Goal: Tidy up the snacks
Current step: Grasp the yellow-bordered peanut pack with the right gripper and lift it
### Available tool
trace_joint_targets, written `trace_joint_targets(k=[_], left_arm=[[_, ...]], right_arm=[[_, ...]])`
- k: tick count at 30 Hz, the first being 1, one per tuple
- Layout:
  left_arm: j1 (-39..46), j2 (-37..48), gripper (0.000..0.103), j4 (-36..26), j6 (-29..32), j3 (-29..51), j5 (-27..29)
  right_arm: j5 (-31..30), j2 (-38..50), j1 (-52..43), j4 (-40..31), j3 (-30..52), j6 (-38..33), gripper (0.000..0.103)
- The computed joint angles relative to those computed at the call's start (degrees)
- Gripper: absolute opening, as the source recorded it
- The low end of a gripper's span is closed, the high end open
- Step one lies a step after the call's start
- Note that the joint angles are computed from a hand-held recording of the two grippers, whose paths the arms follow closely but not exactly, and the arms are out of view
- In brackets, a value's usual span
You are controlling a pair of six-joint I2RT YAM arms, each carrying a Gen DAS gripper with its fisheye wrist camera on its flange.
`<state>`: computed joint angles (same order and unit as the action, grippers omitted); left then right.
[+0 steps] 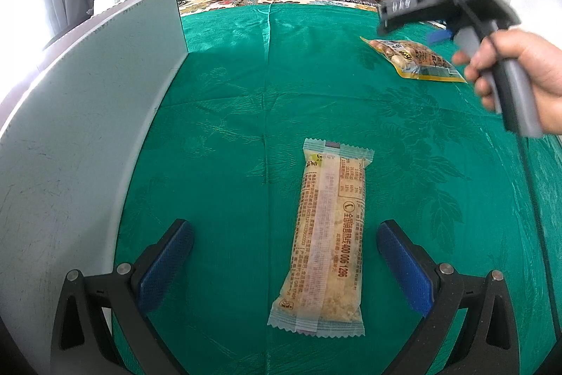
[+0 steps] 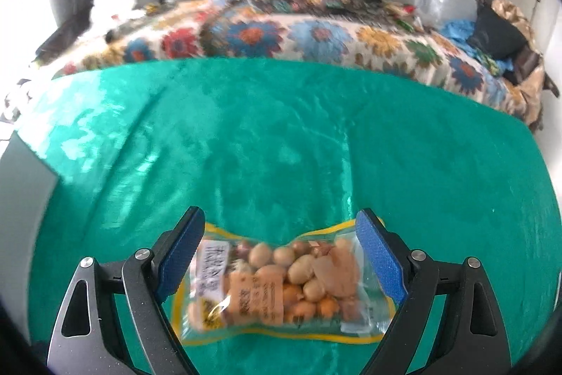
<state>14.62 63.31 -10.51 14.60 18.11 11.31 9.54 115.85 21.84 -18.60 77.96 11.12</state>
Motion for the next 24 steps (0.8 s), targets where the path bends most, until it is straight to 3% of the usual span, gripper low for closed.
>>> trace_joint_targets(k=[4, 6, 10, 16, 19, 22, 24], left_arm=[[0.0, 0.1, 0.103, 0.1, 0.0, 0.0, 0.0], [0.0, 0.1, 0.103, 0.1, 0.0, 0.0, 0.0], [0.0, 0.1, 0.103, 0.2, 0.0, 0.0, 0.0], [-0.1, 0.1, 0.103, 0.2, -0.1, 0.0, -0.1], [-0.1, 0.1, 0.103, 0.1, -0.1, 0.0, -0.1], [-0.1, 0.1, 0.103, 0.1, -0.1, 0.0, -0.1], [-0.1, 0.1, 0.103, 0.1, -0.1, 0.0, -0.1]], right_arm=[[-0.8, 2.2, -1.2, -0.8, -0.2, -0.2, 0.088], [-0.5, 0.2, -0.4, 2.4, -4.3, -6.4, 0.088], [-5.4, -7.0, -0.5, 5.9, -14.2, -18.7, 0.088], [-16.0, -27.1, -7.0, 12.0, -39.4, -35.3, 0.089], [-20.8, -39.7, -13.2, 10.5, -50.3, -43.1, 0.089], [-19.2, -50.9, -15.6, 7.0, -55.3, -44.4, 0.088], [-27.0, -62.4, -23.4, 0.0, -56.1, -39.5, 0.090]])
